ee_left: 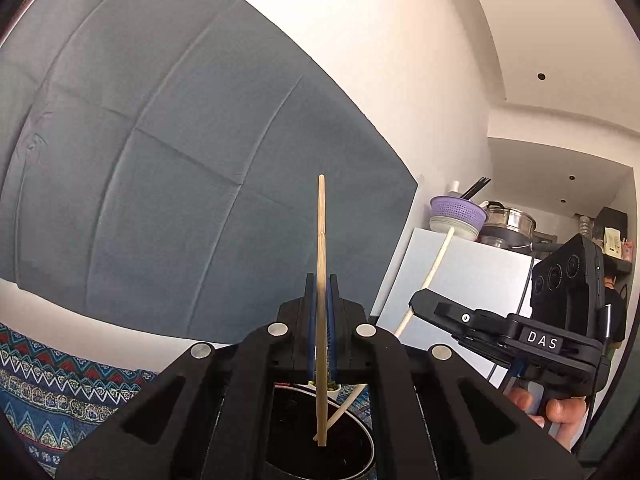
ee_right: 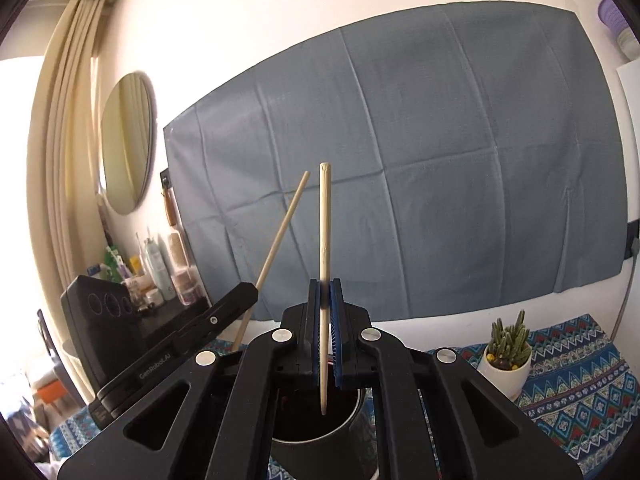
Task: Organize utensils
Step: 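Lift the held chopstick with the left gripper while the right gripper carries its chopstick above the black holder, then open the left gripper into the holder while the right gripper releases its chopstick there, then move both grippers back down to the remaining chopsticks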
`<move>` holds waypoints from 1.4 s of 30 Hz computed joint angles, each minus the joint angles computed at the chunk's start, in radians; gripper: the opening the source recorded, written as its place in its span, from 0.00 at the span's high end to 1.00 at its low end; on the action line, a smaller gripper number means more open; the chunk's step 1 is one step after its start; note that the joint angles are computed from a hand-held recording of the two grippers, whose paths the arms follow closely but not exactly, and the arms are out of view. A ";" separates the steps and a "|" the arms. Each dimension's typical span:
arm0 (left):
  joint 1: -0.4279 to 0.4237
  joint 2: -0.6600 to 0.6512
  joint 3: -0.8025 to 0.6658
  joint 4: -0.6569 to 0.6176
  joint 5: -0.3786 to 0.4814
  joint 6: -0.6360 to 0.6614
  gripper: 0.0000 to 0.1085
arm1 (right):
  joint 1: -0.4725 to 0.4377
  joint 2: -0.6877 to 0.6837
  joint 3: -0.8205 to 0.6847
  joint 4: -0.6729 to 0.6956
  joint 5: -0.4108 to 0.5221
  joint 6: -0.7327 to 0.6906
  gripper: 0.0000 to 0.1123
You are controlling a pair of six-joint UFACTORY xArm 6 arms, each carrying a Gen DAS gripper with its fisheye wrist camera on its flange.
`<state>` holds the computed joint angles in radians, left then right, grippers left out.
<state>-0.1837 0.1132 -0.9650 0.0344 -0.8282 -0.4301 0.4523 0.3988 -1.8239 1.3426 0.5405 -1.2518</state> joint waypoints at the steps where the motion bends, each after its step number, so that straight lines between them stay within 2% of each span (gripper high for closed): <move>1: -0.004 0.010 -0.001 -0.012 -0.008 0.006 0.96 | 0.001 0.002 0.001 -0.001 -0.003 -0.002 0.96; 5: -0.014 0.042 -0.011 -0.035 -0.003 0.014 0.96 | 0.003 0.013 -0.010 -0.026 0.008 0.022 0.96; 12: -0.015 0.044 0.007 -0.031 0.009 0.044 0.96 | 0.016 0.034 -0.020 -0.167 0.005 0.095 0.96; 16: -0.027 0.035 0.032 -0.066 0.003 0.111 0.96 | 0.018 0.054 -0.039 -0.249 0.019 0.166 0.96; 24: -0.007 0.007 0.072 -0.019 0.020 0.106 0.96 | 0.030 0.067 -0.040 -0.392 0.033 0.233 0.96; 26: -0.025 -0.018 0.084 -0.068 0.052 0.193 0.96 | 0.031 0.070 -0.037 -0.433 0.043 0.251 0.96; 28: -0.027 -0.050 0.102 -0.071 0.089 0.226 0.96 | 0.034 0.069 -0.028 -0.469 0.045 0.261 0.96; 30: -0.044 -0.082 0.111 -0.138 0.155 0.303 0.95 | 0.033 0.071 -0.026 -0.494 0.056 0.274 0.96; 37: -0.047 -0.178 0.149 -0.205 0.280 0.378 0.95 | 0.025 0.059 -0.009 -0.504 0.055 0.286 0.94; 38: -0.049 -0.191 0.153 -0.224 0.296 0.391 0.93 | 0.024 0.054 -0.004 -0.502 0.052 0.286 0.94; 40: -0.053 -0.215 0.159 -0.257 0.326 0.411 0.79 | 0.020 0.043 0.006 -0.498 0.046 0.279 0.87; 41: -0.054 -0.227 0.164 -0.269 0.340 0.418 0.78 | 0.019 0.034 0.017 -0.493 0.036 0.274 0.79; 42: -0.066 -0.238 0.165 -0.323 0.353 0.465 0.76 | 0.018 0.026 0.026 -0.491 0.027 0.271 0.76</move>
